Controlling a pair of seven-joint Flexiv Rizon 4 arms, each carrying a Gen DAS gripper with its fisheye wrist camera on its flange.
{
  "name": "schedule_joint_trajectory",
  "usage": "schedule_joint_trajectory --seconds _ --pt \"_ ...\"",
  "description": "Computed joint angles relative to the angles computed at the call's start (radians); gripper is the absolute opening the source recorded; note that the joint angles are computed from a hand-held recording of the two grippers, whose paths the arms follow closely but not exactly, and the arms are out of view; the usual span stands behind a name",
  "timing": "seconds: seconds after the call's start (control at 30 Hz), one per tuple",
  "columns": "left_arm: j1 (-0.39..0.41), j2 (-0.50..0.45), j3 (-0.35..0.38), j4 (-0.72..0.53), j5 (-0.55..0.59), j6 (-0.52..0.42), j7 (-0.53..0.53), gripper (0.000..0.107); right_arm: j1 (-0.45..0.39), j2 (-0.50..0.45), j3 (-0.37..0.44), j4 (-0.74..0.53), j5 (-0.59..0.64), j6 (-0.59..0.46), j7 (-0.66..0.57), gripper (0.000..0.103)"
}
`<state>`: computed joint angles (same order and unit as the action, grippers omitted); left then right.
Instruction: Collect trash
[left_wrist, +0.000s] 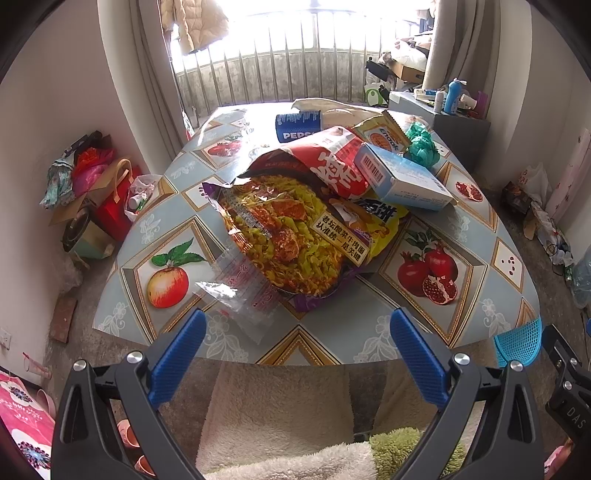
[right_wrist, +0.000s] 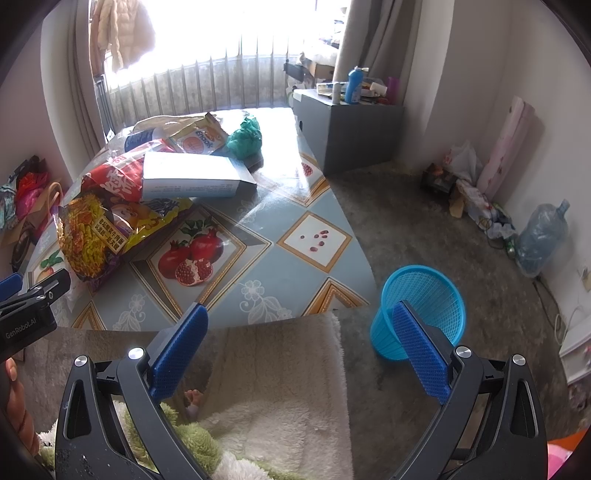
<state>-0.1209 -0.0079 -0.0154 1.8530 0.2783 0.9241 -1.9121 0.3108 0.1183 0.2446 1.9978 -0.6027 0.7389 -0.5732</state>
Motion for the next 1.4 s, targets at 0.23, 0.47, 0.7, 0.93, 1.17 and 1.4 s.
schedule_joint_trajectory --seconds 0.23,0.47,0.7,0.93,1.17,1.4 --pt "0.0 0.002 0.002 0.004 -0.001 0.003 -0.001 0.098 0.0 0.001 0.0 0.0 0.002 -0.003 0.001 0.095" --pt "0.014 -0.001 0.013 0.015 0.02 0.064 -0.009 0.098 -0.005 -0.014 -0.008 -0.003 -0.024 0.042 0.02 0.095" --pt "0.051 -0.032 0.035 -0.025 0.031 0.154 0.0 0.098 -0.03 -0.08 -0.047 -0.039 -0.093 0.237 0.043 0.095" --pt "0.087 -0.087 0.04 -0.02 -0.163 0.257 0.206 0.098 -0.018 -0.202 -0.073 -0.127 0.078 0.388 0.004 0.095" --pt "0.102 -0.192 0.015 -0.054 -0.327 0.477 0.452 0.098 -0.039 -0.352 -0.009 -0.324 0.6 0.454 -0.223 0.095" --pt "0.083 -0.295 0.005 -0.196 -0.405 0.363 0.53 0.097 -0.086 -0.441 0.059 -0.491 0.913 0.386 -0.361 0.092"
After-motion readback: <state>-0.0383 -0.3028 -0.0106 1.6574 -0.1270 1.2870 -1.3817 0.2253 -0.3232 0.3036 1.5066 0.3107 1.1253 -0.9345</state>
